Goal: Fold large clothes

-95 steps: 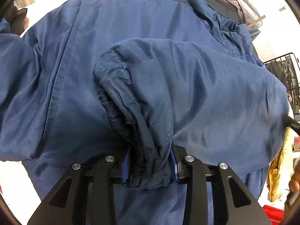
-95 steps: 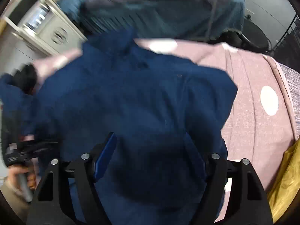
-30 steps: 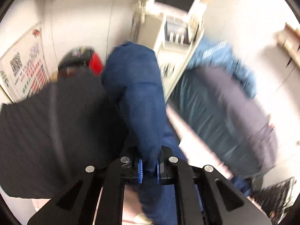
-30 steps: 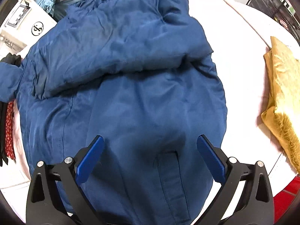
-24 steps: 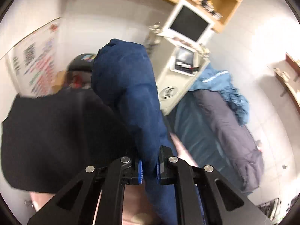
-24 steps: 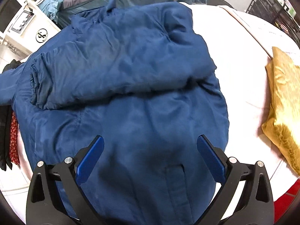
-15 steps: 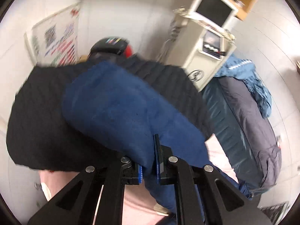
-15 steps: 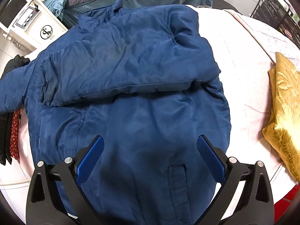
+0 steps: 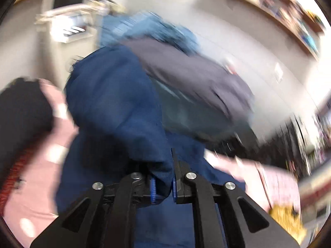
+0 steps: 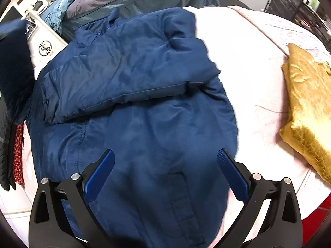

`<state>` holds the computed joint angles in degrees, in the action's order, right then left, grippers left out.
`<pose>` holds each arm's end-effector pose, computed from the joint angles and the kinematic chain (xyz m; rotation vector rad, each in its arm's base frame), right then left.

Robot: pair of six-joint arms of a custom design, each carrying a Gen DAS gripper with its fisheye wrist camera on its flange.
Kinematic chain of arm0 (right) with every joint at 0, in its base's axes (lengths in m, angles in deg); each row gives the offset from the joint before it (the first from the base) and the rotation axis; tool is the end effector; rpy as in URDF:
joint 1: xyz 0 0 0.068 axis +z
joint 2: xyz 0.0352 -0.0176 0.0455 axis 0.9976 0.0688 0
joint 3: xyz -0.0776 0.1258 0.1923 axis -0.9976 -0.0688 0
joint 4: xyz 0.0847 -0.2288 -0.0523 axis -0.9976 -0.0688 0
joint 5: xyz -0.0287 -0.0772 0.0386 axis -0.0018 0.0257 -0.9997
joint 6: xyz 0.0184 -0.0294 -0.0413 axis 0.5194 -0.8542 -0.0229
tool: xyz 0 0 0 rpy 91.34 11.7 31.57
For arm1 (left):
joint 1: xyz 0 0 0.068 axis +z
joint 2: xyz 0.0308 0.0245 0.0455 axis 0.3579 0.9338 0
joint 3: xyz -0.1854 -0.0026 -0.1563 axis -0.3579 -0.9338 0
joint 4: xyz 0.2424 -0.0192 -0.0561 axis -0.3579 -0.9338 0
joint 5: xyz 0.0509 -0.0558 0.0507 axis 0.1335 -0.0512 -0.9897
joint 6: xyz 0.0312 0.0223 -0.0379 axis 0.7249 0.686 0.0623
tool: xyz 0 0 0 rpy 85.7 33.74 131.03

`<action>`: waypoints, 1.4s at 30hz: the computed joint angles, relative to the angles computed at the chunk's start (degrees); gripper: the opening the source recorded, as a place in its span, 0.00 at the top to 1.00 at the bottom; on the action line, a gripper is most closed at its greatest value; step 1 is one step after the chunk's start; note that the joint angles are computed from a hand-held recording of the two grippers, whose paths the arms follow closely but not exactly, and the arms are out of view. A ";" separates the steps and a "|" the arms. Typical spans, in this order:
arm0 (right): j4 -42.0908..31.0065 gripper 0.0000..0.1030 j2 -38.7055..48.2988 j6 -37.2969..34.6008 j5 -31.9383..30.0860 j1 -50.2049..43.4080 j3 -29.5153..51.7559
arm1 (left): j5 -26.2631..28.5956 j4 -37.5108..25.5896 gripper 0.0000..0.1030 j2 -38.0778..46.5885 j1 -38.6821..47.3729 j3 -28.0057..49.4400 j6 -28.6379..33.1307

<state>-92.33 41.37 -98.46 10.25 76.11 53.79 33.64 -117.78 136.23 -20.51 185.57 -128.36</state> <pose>0.3022 -0.0424 0.2367 -0.3076 2.8803 0.3619 0.2238 -0.1737 0.3950 -0.6583 2.3275 -0.1181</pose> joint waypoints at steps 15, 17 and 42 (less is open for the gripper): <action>-1.39 0.05 5.78 0.63 1.80 -8.22 4.22 | 24.32 24.74 0.07 20.50 -11.53 -9.90 4.85; -1.53 0.05 6.54 1.36 1.51 -6.60 5.58 | 22.54 23.86 0.06 15.98 -12.17 -13.14 3.03; -8.25 0.05 30.54 13.29 -4.96 15.56 43.96 | 9.47 0.82 0.07 -33.39 -12.37 -56.22 -26.75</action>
